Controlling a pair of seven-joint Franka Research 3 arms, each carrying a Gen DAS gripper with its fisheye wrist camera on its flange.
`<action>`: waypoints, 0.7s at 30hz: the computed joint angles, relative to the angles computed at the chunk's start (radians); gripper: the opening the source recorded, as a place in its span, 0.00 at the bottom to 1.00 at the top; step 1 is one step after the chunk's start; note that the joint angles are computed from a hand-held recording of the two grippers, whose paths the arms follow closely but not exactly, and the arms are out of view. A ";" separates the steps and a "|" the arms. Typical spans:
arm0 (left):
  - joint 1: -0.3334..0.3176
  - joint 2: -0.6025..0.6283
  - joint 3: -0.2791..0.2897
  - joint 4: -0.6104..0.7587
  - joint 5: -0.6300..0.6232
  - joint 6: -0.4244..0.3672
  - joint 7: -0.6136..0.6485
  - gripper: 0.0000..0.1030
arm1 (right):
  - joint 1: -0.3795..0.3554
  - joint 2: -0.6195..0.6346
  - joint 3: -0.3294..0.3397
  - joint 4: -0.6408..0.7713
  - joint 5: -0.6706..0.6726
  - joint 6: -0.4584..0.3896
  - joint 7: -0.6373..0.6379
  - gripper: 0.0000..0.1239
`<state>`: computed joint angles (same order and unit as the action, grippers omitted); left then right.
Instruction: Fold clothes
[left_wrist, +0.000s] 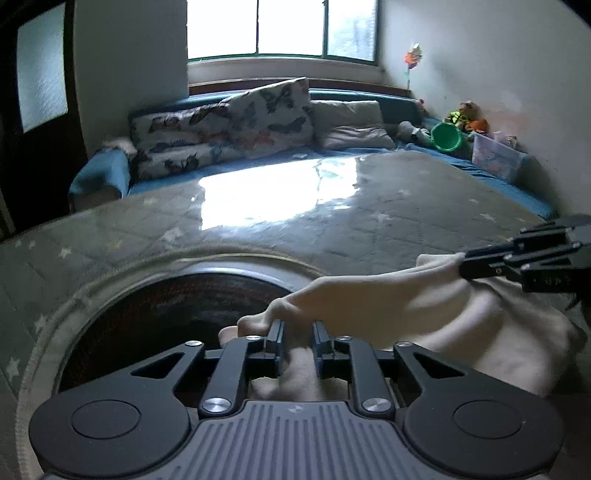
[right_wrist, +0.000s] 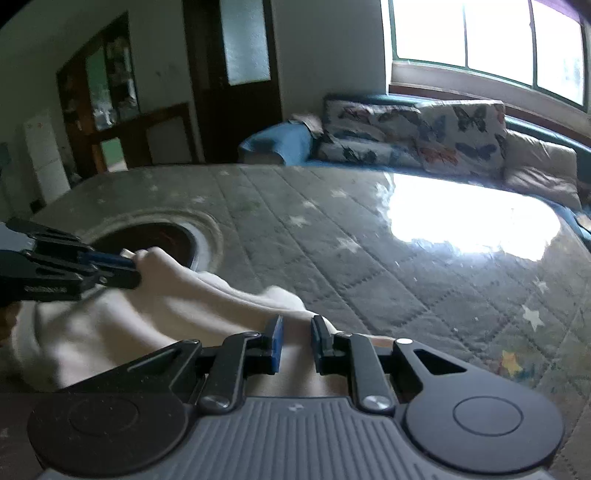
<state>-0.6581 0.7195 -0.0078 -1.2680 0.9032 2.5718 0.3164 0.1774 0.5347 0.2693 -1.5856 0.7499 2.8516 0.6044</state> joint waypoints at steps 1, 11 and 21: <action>0.001 -0.001 0.001 -0.002 -0.001 0.003 -0.008 0.20 | 0.000 -0.001 0.000 -0.001 -0.001 0.002 -0.001 0.13; -0.033 -0.079 0.002 -0.081 0.086 0.013 -0.063 0.21 | -0.016 -0.064 0.052 -0.049 0.121 -0.041 -0.173 0.16; -0.047 -0.127 -0.054 -0.166 0.149 0.009 -0.042 0.21 | 0.091 -0.011 -0.038 0.009 -0.033 -0.046 -0.022 0.19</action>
